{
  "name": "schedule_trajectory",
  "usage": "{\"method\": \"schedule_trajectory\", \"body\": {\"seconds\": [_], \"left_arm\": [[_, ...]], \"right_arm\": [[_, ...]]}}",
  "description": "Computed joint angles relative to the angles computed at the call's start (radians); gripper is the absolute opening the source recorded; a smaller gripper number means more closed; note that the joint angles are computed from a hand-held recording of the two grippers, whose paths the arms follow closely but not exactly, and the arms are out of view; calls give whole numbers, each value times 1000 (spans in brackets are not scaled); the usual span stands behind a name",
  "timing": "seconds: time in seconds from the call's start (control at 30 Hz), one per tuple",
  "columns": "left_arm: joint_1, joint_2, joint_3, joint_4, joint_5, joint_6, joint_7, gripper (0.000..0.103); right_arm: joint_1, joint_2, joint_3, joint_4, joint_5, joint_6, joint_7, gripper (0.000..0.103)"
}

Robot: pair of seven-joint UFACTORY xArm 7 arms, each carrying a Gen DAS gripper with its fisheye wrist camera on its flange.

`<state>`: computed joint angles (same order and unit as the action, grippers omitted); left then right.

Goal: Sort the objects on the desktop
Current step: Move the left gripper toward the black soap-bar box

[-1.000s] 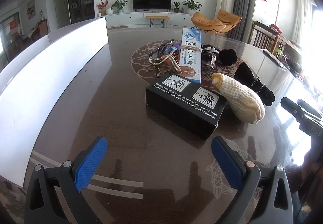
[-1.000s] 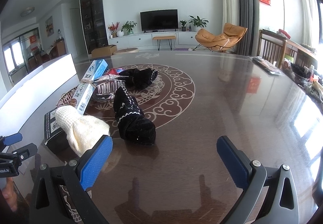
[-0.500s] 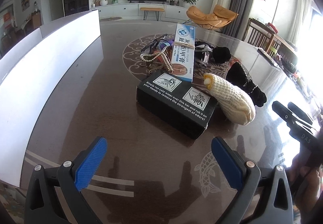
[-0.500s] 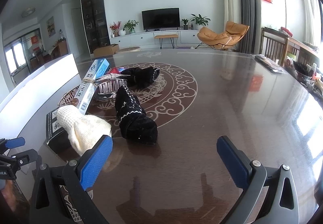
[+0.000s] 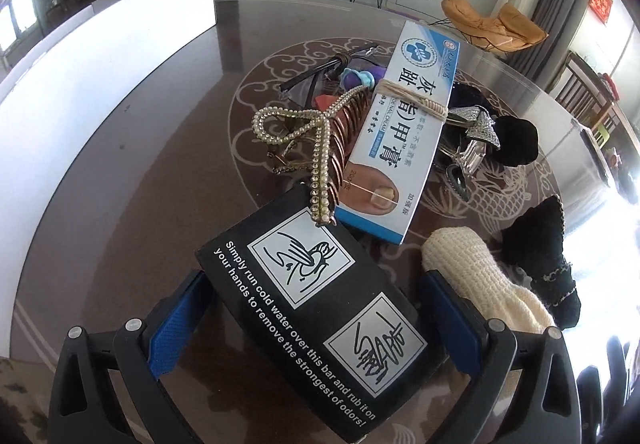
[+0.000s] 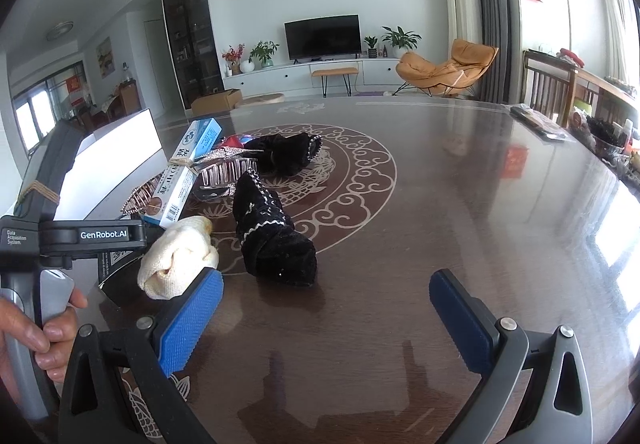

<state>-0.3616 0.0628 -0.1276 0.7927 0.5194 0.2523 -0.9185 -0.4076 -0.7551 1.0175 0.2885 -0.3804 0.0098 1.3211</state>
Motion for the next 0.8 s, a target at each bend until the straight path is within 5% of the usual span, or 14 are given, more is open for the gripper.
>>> {"method": "schedule_trajectory", "body": {"seconds": [0.33, 0.53, 0.8], "left_arm": [[-23, 58, 22, 81, 117, 85, -54, 103], [-20, 46, 35, 49, 136, 48, -44, 103], [57, -36, 37, -82, 84, -41, 100, 103]], "right_arm": [[20, -22, -13, -26, 18, -26, 8, 103], [24, -23, -17, -29, 26, -32, 4, 103], [17, -22, -12, -30, 36, -39, -3, 103]]}}
